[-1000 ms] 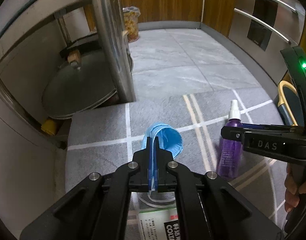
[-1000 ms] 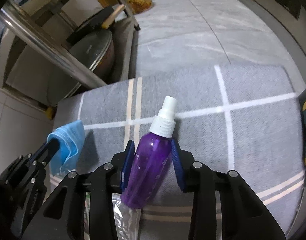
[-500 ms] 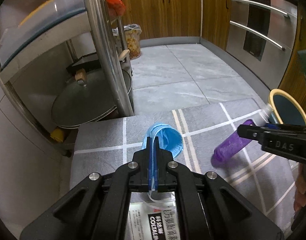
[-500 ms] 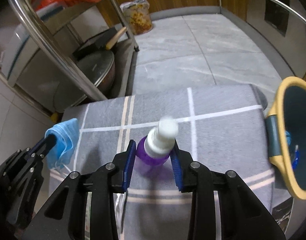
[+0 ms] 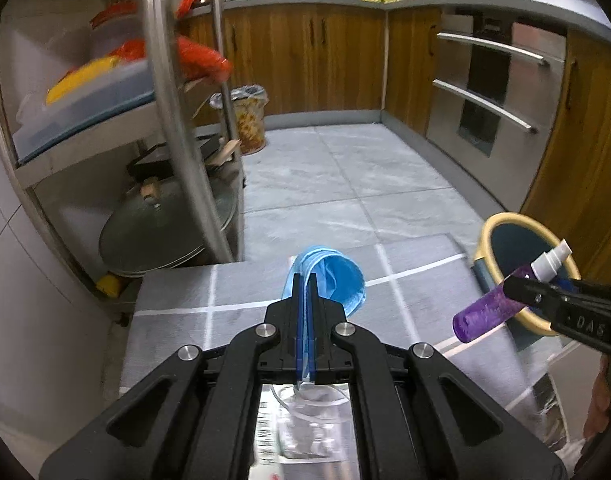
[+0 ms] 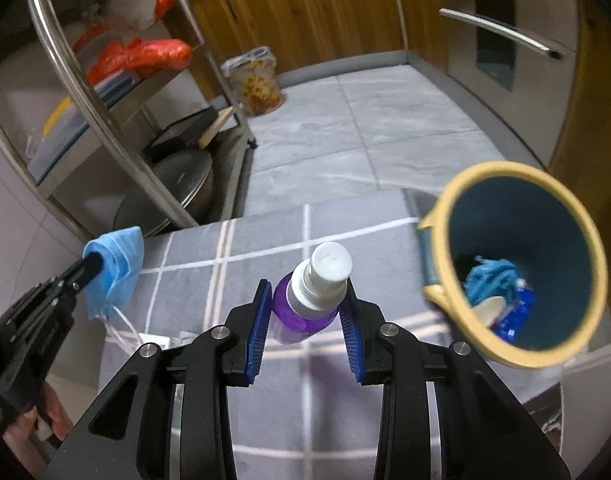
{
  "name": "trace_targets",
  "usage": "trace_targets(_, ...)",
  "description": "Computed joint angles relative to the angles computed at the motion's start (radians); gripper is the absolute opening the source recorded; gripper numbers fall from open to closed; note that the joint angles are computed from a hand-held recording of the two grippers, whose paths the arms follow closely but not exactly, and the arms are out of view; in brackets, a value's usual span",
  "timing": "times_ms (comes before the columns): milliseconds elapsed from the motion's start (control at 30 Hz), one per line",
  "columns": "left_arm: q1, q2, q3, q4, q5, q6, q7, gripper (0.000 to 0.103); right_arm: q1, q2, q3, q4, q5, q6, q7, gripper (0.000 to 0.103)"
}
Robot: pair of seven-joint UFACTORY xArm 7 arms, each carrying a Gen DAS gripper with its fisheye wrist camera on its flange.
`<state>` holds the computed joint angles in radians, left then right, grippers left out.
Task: Collect trash
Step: 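Carry the mask in the left gripper over the bin while the right gripper carries the spray bottle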
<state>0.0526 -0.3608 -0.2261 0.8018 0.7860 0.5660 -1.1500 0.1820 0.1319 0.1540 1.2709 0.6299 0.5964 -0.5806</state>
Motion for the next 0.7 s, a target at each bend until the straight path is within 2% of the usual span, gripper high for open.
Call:
trace_targets(133,-0.032,0.022,-0.028,0.05,-0.008,-0.001,-0.01,0.001,-0.037,-0.074,-0.03,-0.042,0.078,0.015,-0.077,0.035)
trace_targets(267,-0.071,0.063,-0.053,0.113,0.005,0.013,-0.015,0.001,-0.067,-0.102,-0.075,-0.046,0.126,0.037,-0.081,0.035)
trace_targets(467,-0.133,0.14,-0.039,0.186,0.014,-0.019,-0.008,0.001,-0.127,-0.093,-0.123,-0.002,0.138,0.04,-0.069,0.035)
trace_targets(700,-0.201,0.245,-0.004,0.267,0.03,-0.07,0.007,0.001,-0.191,-0.029,-0.131,0.08,0.13,-0.026,-0.093,0.035)
